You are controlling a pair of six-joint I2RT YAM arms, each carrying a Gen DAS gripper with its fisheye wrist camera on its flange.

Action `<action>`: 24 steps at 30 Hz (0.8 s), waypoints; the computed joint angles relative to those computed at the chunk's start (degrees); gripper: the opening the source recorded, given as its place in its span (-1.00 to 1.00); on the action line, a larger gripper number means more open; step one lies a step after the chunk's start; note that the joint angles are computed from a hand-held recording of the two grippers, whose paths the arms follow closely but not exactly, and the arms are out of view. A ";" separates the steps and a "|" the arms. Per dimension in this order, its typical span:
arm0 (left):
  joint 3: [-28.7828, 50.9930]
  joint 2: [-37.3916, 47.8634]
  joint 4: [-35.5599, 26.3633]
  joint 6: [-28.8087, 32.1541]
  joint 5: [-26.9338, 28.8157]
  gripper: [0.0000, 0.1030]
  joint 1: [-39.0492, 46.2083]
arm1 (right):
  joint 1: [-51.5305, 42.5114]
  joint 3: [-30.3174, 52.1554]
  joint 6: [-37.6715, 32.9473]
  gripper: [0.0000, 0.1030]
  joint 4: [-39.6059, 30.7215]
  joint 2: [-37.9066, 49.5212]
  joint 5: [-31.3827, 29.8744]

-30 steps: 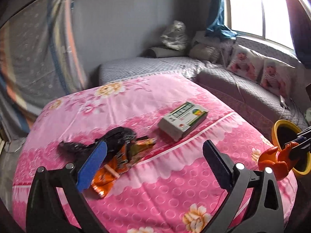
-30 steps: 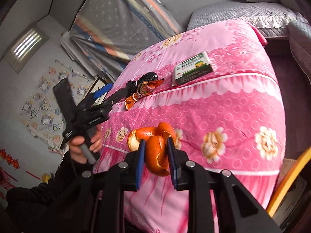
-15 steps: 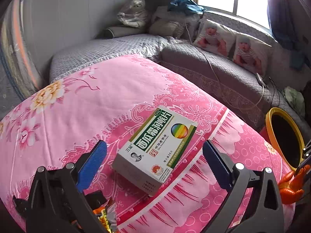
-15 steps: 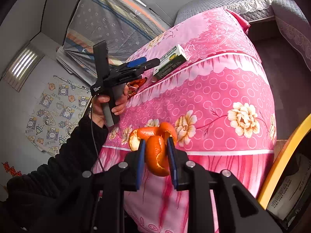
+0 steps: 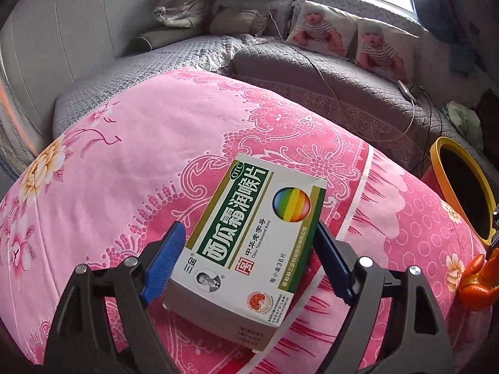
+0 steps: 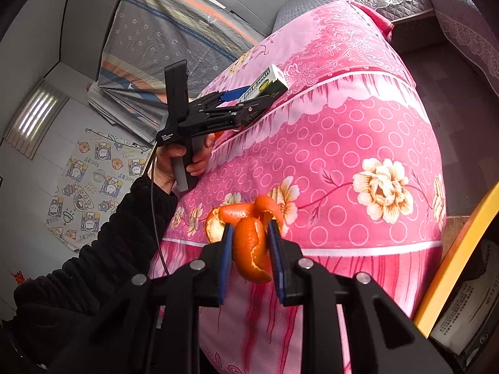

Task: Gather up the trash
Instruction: 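Hold the orange peel with the right tool while the left tool grasps the medicine box, then carry peel and medicine box over the bin and open both tools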

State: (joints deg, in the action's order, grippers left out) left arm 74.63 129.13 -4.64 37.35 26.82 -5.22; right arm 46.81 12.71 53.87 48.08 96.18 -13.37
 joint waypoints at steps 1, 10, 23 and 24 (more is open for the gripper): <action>-0.03 -0.05 0.23 -0.46 0.41 0.49 0.15 | 0.18 0.09 0.04 -0.59 -0.38 -0.18 0.23; -12.83 -12.31 6.17 -6.49 6.55 0.35 3.48 | 4.70 0.30 1.23 -0.59 -5.47 -6.20 4.16; -51.18 -64.63 12.74 -24.48 -0.02 0.36 7.14 | 14.80 0.48 5.66 -0.59 -10.45 -13.22 13.87; -52.56 -69.77 9.87 -24.98 0.63 0.36 7.50 | 15.49 0.35 6.21 -0.59 -11.08 -13.81 14.88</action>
State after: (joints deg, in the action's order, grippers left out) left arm 22.07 59.37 5.23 12.38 27.45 2.28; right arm 62.29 13.06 60.08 36.99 82.37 1.51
